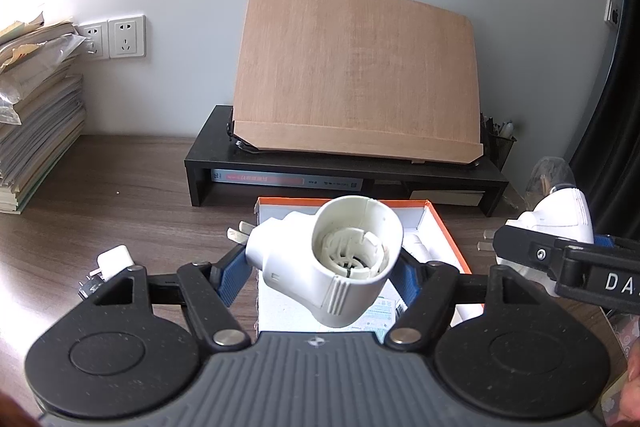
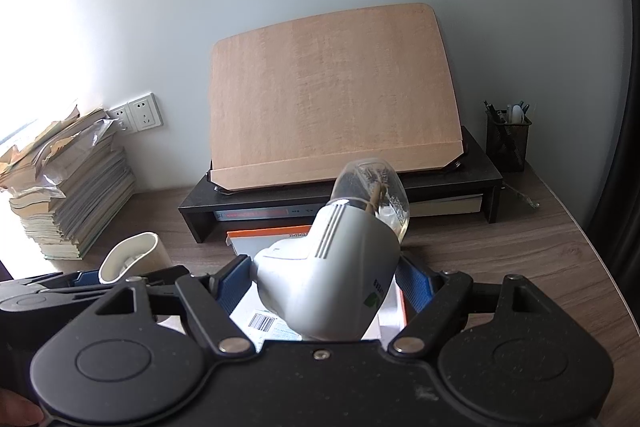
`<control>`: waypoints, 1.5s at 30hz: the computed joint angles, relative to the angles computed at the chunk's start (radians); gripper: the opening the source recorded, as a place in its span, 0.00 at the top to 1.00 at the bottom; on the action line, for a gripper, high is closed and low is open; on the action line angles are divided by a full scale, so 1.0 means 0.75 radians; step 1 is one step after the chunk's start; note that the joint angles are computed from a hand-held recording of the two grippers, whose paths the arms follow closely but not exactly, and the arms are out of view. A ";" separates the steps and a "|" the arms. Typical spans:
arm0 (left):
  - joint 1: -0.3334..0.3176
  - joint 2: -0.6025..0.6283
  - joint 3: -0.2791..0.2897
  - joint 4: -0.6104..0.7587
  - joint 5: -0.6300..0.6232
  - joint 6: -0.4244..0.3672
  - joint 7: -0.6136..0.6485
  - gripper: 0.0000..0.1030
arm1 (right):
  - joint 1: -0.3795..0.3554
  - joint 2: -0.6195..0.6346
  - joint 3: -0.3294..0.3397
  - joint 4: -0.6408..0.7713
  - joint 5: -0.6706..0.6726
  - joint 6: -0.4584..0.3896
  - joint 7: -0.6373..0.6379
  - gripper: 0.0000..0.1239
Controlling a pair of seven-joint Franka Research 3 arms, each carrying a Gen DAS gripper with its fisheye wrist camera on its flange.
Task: Organize rigid objects
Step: 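Carry both white adapters with both tools and hold them above the white box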
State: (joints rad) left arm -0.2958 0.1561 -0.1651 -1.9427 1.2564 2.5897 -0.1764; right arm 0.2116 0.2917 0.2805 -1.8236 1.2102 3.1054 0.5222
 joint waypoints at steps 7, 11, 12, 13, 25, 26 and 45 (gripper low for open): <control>0.000 -0.005 -0.002 -0.006 0.000 -0.005 -0.003 0.29 | -0.002 -0.006 0.002 -0.001 0.033 -0.006 -0.036 0.25; -0.001 -0.008 -0.002 -0.009 0.003 -0.007 -0.007 0.29 | 0.004 -0.011 -0.006 -0.003 0.047 -0.018 -0.054 0.25; 0.000 -0.008 -0.003 -0.009 0.003 -0.007 -0.007 0.29 | 0.007 -0.012 -0.010 -0.004 0.047 -0.021 -0.053 0.25; 0.000 -0.010 -0.003 -0.011 0.003 -0.007 -0.010 0.29 | 0.008 -0.013 -0.012 -0.003 0.047 -0.025 -0.055 0.25; 0.007 -0.009 -0.004 -0.013 -0.002 -0.007 -0.004 0.29 | 0.023 -0.004 -0.030 0.008 0.018 -0.042 -0.036 0.25; 0.008 -0.008 -0.003 -0.013 -0.003 -0.004 -0.002 0.29 | 0.022 -0.005 -0.028 0.007 0.018 -0.041 -0.037 0.25; 0.009 0.000 0.005 -0.007 -0.024 0.002 0.011 0.29 | 0.008 0.015 -0.009 0.013 -0.102 -0.032 0.071 0.25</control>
State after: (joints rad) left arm -0.2888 0.1558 -0.1614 -1.9476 1.2386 2.5916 -0.1679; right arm 0.2177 0.3030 0.2736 -1.8142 1.1339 3.0818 0.5754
